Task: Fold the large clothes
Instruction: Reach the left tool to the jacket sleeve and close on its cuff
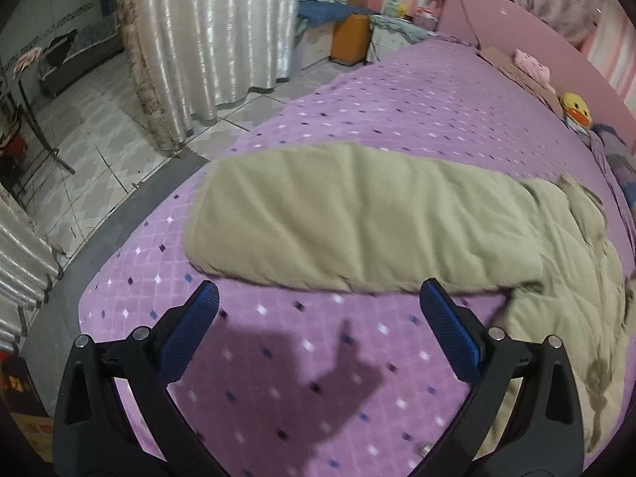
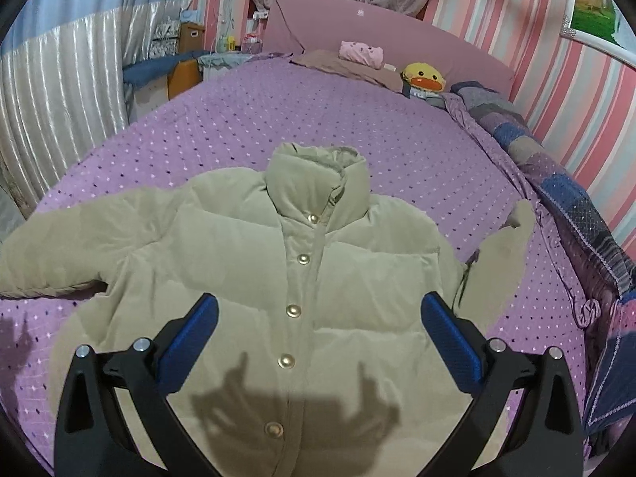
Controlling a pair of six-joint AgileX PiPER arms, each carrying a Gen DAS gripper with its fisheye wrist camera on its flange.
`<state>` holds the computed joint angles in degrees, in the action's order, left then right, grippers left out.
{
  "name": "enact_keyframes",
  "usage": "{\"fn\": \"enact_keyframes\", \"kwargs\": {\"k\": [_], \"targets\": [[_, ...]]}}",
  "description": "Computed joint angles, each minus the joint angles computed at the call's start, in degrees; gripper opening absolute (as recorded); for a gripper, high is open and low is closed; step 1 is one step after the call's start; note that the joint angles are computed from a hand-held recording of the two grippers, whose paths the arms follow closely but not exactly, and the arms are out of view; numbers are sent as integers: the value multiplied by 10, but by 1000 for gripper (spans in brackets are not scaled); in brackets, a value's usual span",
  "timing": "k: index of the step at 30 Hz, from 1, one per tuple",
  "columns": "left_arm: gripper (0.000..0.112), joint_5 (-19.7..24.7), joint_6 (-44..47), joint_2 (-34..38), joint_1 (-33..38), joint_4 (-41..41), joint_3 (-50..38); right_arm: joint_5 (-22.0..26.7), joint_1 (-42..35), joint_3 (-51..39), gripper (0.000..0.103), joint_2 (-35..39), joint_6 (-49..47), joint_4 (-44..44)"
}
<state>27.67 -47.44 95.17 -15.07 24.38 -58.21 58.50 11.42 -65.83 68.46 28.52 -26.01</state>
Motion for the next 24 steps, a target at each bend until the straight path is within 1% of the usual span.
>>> {"fn": "enact_keyframes", "kwargs": {"k": [2, 4, 5, 7, 9, 11, 13, 14, 17, 19, 20, 21, 22, 24], "targets": [[100, -8, -17, 21, 15, 28, -3, -3, -1, -1, 101, 14, 7, 4], [100, -32, 2, 45, 42, 22, -8, -5, -6, -1, 101, 19, 6, 10], [100, -47, 19, 58, 58, 7, -11, -6, -9, -1, 101, 20, 4, 14], [100, -61, 77, 88, 89, -47, -30, -5, -15, 1, 101, 17, -4, 20], [99, -65, 105, 120, 107, -70, -50, -2, -20, 2, 101, 16, -8, 21], [98, -70, 155, 153, 121, -115, -70, -2, -29, 4, 101, 12, -16, 27], [94, -53, 160, 188, 118, -106, -100, -2, -44, 7, 101, 5, -29, 40], [93, -52, 166, 200, 116, -106, -110, -1, -53, 8, 101, 0, -37, 49], [82, -44, 187, 211, 110, -125, -125, 0, -79, 10, 101, -13, -61, 68], [66, -32, 240, 216, 112, -178, -143, -4, -99, 12, 102, -22, -80, 82], [60, -22, 263, 220, 111, -200, -155, -6, -112, 14, 102, -27, -95, 93], [47, -17, 275, 229, 111, -211, -168, -9, -127, 15, 102, -31, -110, 106], [34, 2, 286, 234, 109, -221, -186, -12, -141, 17, 101, -34, -126, 118], [28, 32, 309, 237, 103, -253, -220, -18, -172, 21, 101, -41, -160, 145]]}}
